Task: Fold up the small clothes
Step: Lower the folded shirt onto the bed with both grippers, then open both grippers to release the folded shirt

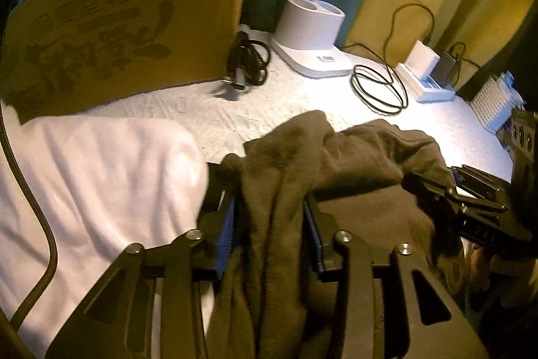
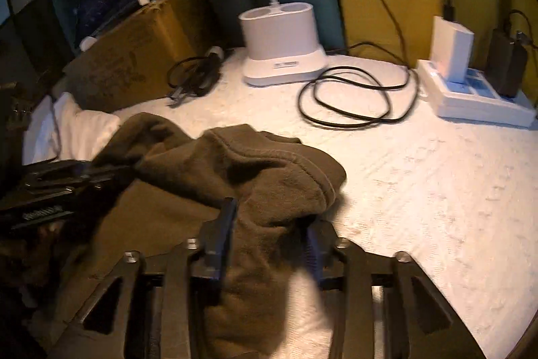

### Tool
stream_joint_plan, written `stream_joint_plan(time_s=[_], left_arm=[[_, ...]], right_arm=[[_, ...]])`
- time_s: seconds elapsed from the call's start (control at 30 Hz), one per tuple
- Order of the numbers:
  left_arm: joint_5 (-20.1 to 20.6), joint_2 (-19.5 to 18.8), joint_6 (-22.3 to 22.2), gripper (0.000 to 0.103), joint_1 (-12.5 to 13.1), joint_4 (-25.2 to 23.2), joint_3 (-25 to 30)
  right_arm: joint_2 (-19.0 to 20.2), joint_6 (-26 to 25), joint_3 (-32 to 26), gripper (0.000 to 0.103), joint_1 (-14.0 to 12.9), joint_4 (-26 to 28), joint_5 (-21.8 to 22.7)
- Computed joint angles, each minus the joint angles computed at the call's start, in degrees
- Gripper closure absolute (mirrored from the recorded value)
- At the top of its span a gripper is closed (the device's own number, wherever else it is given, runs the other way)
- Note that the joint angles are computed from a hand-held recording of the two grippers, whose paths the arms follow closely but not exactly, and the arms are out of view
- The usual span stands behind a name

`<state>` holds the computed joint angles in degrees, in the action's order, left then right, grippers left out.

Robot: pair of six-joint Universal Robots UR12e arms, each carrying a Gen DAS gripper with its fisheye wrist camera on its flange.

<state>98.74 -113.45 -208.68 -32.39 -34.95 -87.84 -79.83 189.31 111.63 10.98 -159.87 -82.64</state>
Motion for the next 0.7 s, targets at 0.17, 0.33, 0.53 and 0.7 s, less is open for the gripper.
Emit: stream_joint_plan(time_s=[0.17, 0.33, 0.53, 0.7], left_arm=[[0.2, 0.5, -0.8, 0.061, 0.1, 0.2, -0.6], [2.0, 1.3, -1.9, 0.058, -0.1, 0.6, -1.4], [4.3, 1.9, -2.2, 0.058, -0.7, 0.4, -2.0], [5.2, 2.7, -2.9, 0.058, -1.0, 0.4, -2.7]], right_arm=[[-0.6, 1.5, 0.3, 0.040, 0.2, 0.5, -3.4], [-1.0, 1.9, 0.3, 0.039, 0.6, 1.6, -5.0], [-1.5, 2.3, 0.8, 0.037, 1.0, 1.9, -6.8], [-2.2, 2.8, 1.2, 0.037, 1.4, 2.5, -8.2]])
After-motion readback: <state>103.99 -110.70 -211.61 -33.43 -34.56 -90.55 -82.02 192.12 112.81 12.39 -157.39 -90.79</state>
